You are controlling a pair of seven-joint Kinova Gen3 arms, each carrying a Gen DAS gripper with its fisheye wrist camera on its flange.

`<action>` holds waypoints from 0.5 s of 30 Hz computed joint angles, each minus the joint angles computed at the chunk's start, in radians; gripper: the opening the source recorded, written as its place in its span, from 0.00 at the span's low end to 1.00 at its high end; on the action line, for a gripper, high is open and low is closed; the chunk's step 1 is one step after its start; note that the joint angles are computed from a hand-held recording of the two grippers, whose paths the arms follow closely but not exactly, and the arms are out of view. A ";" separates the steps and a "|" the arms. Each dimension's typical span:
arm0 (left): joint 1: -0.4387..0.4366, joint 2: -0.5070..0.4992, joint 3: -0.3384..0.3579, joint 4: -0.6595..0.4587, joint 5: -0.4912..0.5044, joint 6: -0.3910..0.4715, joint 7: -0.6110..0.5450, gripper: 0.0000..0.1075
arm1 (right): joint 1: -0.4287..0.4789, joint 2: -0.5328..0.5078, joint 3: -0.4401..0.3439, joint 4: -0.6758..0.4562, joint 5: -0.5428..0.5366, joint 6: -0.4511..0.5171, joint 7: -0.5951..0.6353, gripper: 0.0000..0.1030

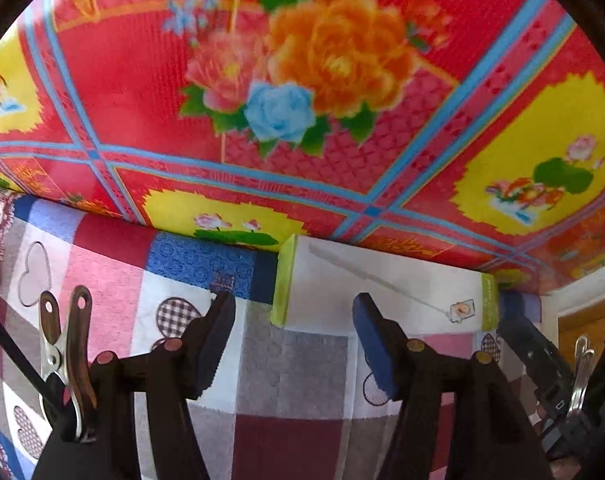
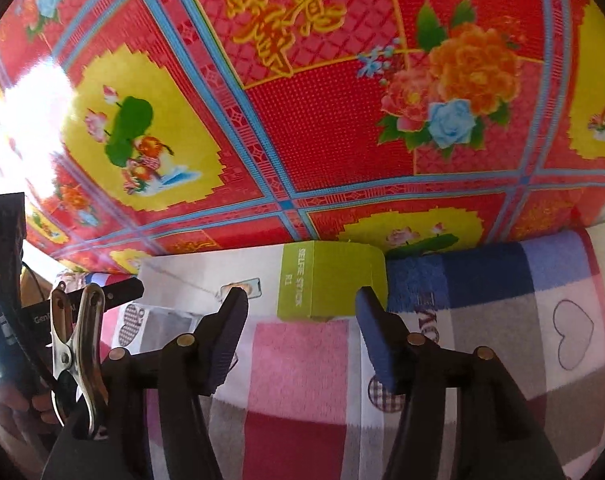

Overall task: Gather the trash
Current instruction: 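Bring both tools to the selfie stick box, one at each end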

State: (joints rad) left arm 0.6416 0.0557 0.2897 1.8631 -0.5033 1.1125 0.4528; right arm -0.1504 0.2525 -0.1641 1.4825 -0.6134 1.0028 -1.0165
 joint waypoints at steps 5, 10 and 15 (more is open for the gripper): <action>0.000 -0.009 -0.003 0.048 -0.035 -0.071 0.063 0.60 | -0.024 0.018 -0.004 -0.005 0.035 -0.016 -0.014 0.56; -0.018 -0.022 -0.004 0.089 -0.042 -0.123 0.103 0.70 | -0.041 0.037 -0.008 -0.010 0.063 -0.032 -0.035 0.57; -0.047 -0.072 0.004 0.156 -0.033 -0.204 0.125 0.69 | -0.046 0.054 -0.016 -0.017 0.070 -0.045 -0.054 0.61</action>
State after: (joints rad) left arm 0.5942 -0.0165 0.2942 2.0188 -0.5363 0.9083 0.5780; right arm -0.1966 0.3066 -0.1806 1.4658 -0.5433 0.9580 -1.0706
